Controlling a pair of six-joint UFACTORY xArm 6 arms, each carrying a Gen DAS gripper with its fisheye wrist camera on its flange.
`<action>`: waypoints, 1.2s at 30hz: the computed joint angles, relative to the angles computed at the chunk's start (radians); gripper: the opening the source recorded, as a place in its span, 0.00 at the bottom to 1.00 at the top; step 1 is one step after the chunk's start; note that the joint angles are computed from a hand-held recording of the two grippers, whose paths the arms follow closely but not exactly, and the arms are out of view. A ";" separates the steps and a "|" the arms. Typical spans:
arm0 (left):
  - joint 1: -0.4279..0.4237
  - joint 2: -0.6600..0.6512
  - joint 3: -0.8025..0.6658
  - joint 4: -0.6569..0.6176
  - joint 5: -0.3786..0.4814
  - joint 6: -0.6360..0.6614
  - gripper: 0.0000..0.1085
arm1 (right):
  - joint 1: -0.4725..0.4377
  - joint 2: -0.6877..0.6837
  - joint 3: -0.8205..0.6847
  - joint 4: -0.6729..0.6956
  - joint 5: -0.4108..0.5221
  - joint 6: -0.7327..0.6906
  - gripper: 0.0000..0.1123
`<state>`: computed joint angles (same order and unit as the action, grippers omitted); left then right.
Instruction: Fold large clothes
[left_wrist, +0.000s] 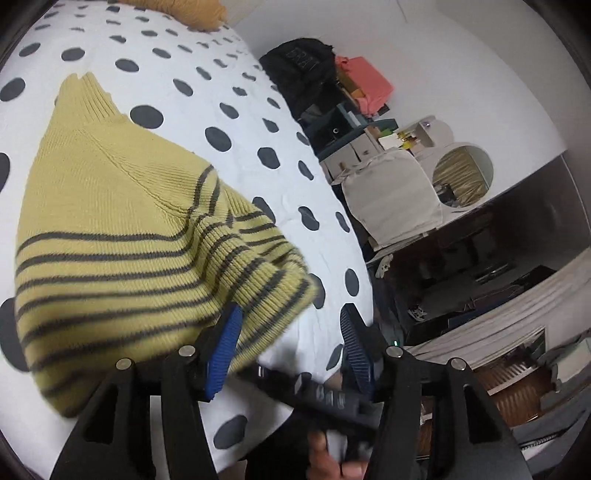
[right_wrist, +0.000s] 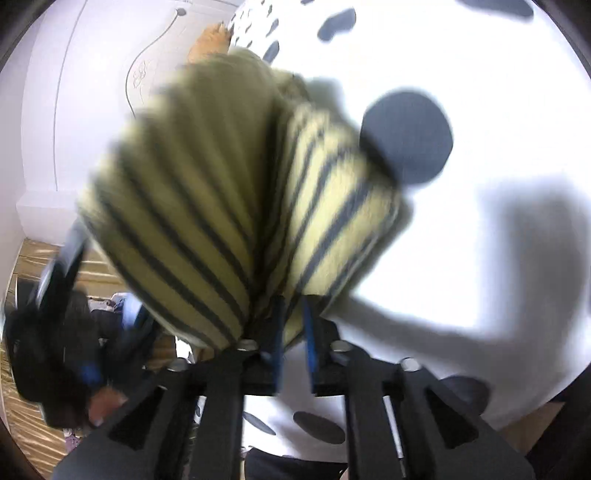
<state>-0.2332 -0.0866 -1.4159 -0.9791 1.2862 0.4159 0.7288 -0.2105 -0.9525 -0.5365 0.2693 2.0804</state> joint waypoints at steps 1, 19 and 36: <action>0.007 -0.047 0.036 0.030 -0.042 -0.003 0.52 | -0.011 -0.002 -0.008 0.023 0.012 -0.044 0.24; 0.045 -0.260 0.277 0.436 -0.223 -0.057 0.53 | -0.103 0.357 -0.853 0.321 0.820 -1.031 0.68; -0.001 -0.236 0.378 0.664 -0.329 -0.221 0.64 | -0.142 0.365 -0.870 0.615 0.858 -1.213 0.19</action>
